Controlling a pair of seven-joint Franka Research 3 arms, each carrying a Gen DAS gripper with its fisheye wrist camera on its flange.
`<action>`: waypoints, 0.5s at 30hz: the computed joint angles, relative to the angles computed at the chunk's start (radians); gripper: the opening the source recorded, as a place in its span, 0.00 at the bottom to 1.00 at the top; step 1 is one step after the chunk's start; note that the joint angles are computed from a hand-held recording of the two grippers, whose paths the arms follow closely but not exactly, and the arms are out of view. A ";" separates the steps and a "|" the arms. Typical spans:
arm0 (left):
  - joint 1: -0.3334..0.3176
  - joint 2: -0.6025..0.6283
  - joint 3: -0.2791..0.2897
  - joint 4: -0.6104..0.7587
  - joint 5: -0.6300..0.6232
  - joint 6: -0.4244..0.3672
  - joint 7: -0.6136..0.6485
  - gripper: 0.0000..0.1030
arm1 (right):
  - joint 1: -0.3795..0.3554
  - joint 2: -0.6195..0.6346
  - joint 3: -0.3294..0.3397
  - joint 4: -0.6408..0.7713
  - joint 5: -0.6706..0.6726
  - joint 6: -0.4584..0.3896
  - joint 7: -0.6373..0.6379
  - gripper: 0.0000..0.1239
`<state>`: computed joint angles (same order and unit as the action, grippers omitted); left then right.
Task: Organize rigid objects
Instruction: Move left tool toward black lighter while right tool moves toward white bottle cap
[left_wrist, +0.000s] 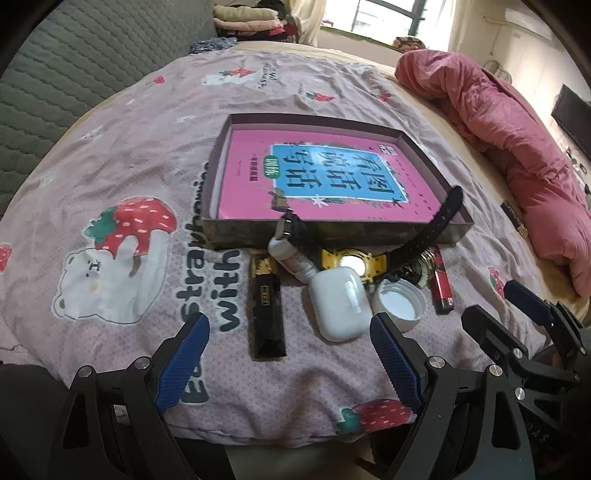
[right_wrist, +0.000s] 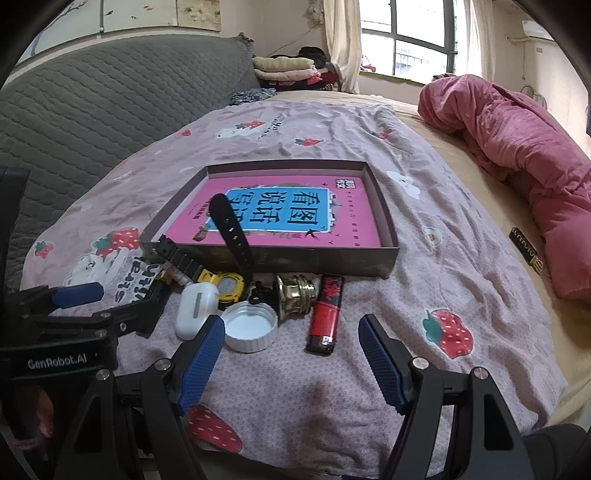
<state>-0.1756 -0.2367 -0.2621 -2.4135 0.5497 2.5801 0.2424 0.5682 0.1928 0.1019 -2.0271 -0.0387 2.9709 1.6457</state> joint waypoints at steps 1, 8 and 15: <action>0.002 -0.005 0.002 -0.004 0.000 -0.002 -0.002 0.87 | -0.002 0.000 0.004 -0.001 0.005 0.001 -0.007 0.60; 0.013 -0.027 0.017 -0.038 -0.036 -0.003 0.000 0.87 | -0.007 0.007 0.017 0.009 0.036 -0.016 -0.043 0.60; 0.017 -0.019 0.025 -0.042 -0.062 -0.009 0.030 0.87 | -0.009 0.016 0.024 0.016 0.058 -0.021 -0.067 0.60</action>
<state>-0.1581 -0.2559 -0.2371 -2.4553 0.4879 2.5711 0.2721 0.5588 0.2092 0.1259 -2.0116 0.0193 2.9496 1.5784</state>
